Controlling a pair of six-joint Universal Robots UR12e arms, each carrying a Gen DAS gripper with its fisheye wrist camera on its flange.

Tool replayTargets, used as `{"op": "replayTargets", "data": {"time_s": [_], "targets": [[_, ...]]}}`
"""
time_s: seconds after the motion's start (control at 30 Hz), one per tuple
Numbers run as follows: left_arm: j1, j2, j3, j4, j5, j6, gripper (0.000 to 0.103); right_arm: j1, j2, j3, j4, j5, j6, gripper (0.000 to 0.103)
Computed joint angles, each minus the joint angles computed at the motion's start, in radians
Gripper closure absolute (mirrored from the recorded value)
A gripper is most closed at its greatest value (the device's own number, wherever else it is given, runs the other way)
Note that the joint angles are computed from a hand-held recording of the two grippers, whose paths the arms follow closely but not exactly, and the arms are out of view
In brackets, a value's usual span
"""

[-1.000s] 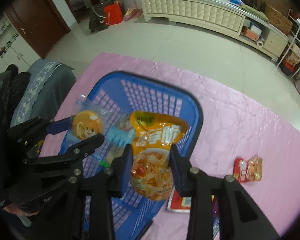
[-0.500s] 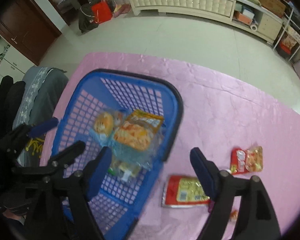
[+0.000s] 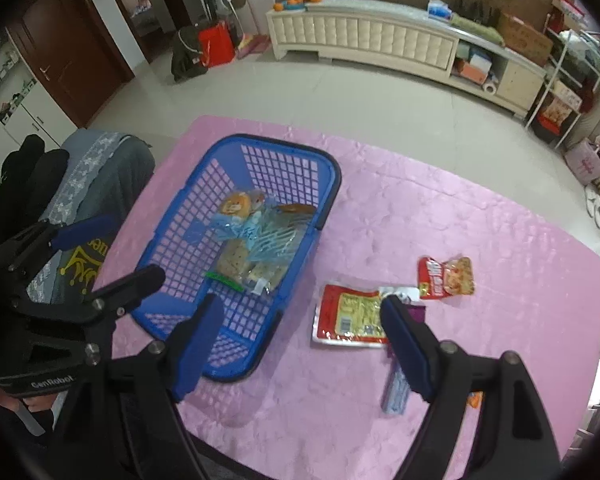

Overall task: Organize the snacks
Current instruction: 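Move both tools back over the remaining snacks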

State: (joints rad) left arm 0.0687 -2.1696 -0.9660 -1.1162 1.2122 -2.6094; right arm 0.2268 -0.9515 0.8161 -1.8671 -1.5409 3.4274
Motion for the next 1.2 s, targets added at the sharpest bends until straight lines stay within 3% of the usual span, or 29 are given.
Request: {"op": "replayTargets", "data": {"time_s": [0.27,0.5,0.8,0.9,1.0,1.2], "targets": [[-0.014,0.067,-0.076,0.059,-0.016,0.021,0.021,0.001,-0.089,0.122,-0.087,-0.043,0.018,0.019],[-0.044,0.09,-0.105,0.064,-0.018,0.03,0.021,-0.015,-0.169,0.25,-0.179,-0.069,0.031,0.019],[-0.093,0.092,-0.11,0.053,-0.009,0.024,0.021,-0.037,-0.253,0.402,-0.326,-0.158,0.004,0.018],[-0.113,0.078,-0.099,0.025,0.008,0.032,0.021,-0.043,-0.257,0.414,-0.302,-0.201,-0.001,0.018],[-0.134,0.062,-0.092,0.013,0.032,0.032,0.021,-0.064,-0.26,0.421,-0.244,-0.157,0.007,0.018],[-0.174,0.019,-0.061,-0.011,0.1,0.01,0.021,-0.096,-0.267,0.466,-0.219,-0.123,0.014,0.018]]}}
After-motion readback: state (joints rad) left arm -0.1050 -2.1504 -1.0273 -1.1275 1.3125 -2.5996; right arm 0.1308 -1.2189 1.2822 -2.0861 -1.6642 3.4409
